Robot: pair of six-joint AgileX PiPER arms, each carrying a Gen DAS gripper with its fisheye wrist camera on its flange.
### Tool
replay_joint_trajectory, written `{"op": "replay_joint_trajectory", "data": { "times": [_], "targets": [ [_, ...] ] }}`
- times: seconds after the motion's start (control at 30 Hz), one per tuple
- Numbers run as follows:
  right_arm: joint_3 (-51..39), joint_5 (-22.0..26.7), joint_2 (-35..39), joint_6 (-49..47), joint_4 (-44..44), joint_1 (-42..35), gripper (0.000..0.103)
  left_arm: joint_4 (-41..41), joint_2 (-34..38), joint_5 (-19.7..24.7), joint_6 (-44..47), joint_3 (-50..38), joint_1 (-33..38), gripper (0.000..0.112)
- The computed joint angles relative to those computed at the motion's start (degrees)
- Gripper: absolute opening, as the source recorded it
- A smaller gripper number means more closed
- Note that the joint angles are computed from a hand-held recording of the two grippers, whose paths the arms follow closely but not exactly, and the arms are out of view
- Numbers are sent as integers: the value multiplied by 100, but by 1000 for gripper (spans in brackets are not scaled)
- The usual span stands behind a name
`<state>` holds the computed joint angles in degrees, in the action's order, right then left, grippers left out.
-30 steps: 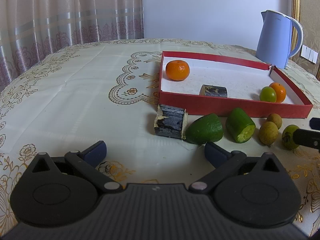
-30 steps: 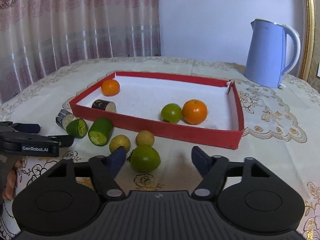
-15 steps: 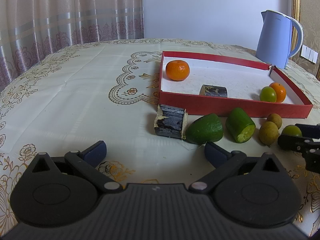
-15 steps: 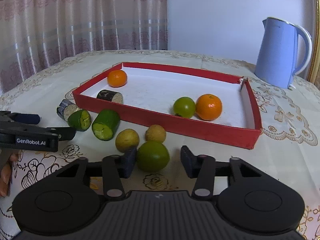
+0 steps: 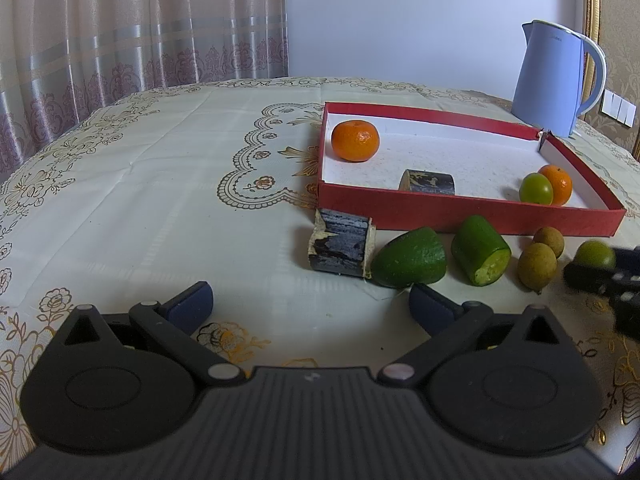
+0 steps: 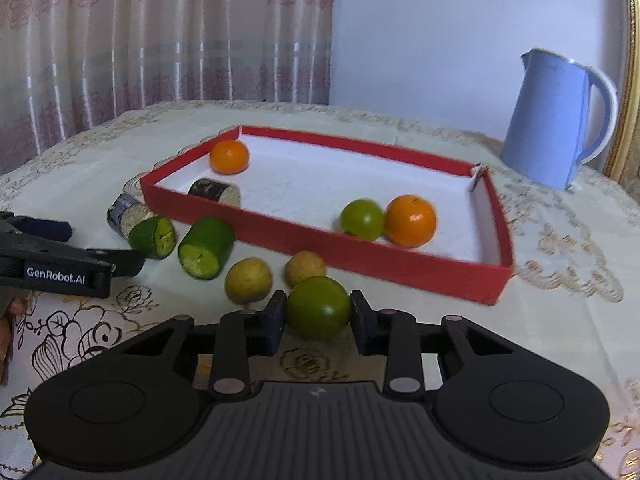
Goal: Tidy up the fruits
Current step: 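Carry the green tomato into the tray and open the right gripper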
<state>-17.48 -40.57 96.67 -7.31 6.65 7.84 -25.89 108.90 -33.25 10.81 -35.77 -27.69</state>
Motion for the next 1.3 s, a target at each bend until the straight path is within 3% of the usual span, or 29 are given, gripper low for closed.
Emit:
{"op": "replay_joint_trajectory", "data": {
  "times": [0.3, 0.43, 0.67, 0.8, 1.1, 1.3],
  "targets": [
    [-19, -322, -429, -758, 908, -308, 33, 2, -2, 1, -2, 2, 1, 103],
    [-399, -31, -284, -641, 715, -718, 33, -3, -2, 1, -1, 0, -2, 103],
    [-1335, 280, 276, -1238, 1527, -711, 33, -5, -2, 1, 1, 0, -4, 103],
    [-1931, 872, 564, -1125, 1464, -914, 33, -11, -1, 2, 7, -2, -5, 103],
    [-2896, 1266, 1341, -2041, 2831, -873, 33, -11, -1, 2, 7, -2, -5, 103],
    [-3058, 1548, 1417, -1831, 2614, -985, 33, -9, 1, 1, 7, -3, -2, 103]
  ]
}}
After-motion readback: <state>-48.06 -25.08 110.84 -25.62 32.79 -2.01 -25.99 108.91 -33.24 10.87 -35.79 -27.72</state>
